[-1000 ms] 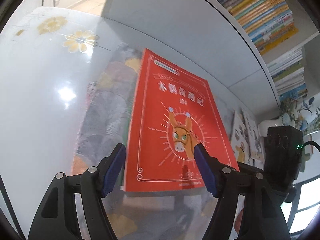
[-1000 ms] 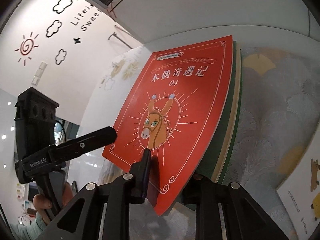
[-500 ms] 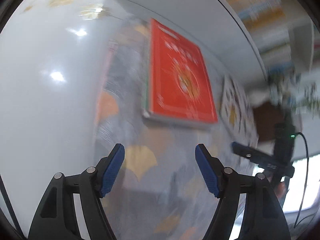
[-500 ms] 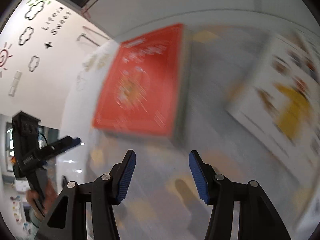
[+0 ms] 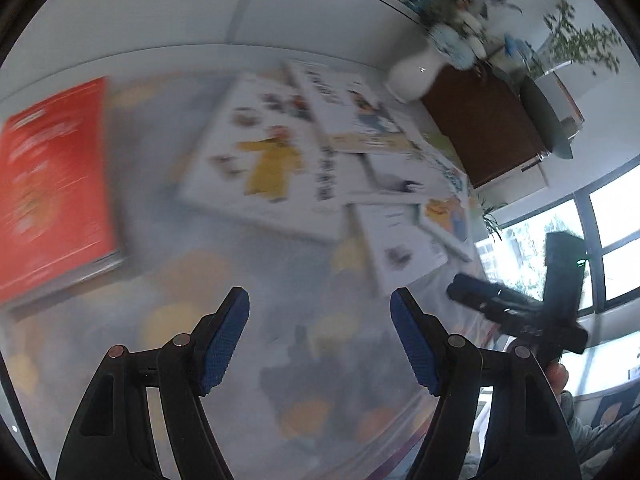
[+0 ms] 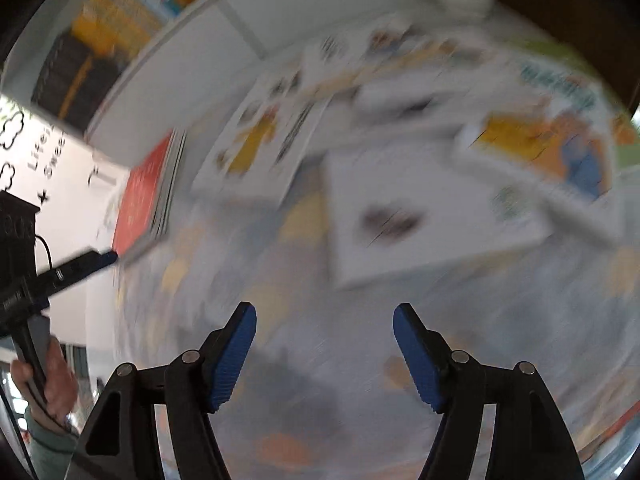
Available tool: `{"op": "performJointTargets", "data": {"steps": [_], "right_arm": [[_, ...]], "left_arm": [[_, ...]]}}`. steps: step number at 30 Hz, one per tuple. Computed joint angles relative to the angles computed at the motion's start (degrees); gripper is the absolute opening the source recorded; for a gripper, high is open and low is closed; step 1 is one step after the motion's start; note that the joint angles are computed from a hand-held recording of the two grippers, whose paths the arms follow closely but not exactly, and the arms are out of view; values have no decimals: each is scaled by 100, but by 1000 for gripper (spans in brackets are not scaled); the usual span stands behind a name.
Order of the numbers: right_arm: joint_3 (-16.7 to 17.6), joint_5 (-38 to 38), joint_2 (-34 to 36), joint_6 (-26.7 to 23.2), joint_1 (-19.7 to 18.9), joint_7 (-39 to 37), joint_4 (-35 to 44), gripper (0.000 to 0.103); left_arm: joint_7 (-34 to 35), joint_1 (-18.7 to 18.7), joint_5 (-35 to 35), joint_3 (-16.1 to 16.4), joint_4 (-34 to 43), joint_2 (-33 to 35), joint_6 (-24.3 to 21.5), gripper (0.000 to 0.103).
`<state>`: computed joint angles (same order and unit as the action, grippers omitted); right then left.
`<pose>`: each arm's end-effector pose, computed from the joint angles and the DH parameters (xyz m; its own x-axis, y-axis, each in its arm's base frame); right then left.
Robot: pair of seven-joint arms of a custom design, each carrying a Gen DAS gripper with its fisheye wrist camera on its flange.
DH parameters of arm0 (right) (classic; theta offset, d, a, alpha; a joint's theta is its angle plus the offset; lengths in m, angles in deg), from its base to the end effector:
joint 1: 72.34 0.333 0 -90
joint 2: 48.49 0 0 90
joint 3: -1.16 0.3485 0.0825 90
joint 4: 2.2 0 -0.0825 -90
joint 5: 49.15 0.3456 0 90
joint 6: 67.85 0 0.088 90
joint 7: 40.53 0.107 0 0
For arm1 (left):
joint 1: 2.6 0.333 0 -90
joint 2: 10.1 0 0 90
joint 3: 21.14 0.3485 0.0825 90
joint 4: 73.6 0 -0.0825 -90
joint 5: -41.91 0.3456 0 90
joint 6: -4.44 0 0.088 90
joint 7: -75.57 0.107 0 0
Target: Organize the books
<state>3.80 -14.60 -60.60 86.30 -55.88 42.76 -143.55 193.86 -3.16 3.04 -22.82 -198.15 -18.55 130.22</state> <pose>0.4297 0.1302 0.4720 0.0398 -0.9188 -0.3928 -0.9298 0.1099 -0.3513 0.4840 -0.0418 0.5281 -0.2303 -0.8532 0.4680 -0.9462 0.0840 -0.3125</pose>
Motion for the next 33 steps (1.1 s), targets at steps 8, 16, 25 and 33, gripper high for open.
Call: {"op": "performJointTargets", "data": {"steps": [8,16,25,33], "right_arm": [[-625,466,574,-686,-519,-1894,1114,69],[-435,113,1606,-903,-1008,-1906,2426,69],[-281,45,2325,-849,-1178,-1745,2972,69],[-248,-135,2597,-805,-1277,-1468,3122,69]], "left_arm": [[-1105,-514,137,-615,612,675,1197,72],[-3047,-702,2634,-783,1601,1613,1577,80],[-4638,-800,4562,-773,2418,2609,1385,81],[-4770,-558,4489,-911,2602,3053,1317,103]]}}
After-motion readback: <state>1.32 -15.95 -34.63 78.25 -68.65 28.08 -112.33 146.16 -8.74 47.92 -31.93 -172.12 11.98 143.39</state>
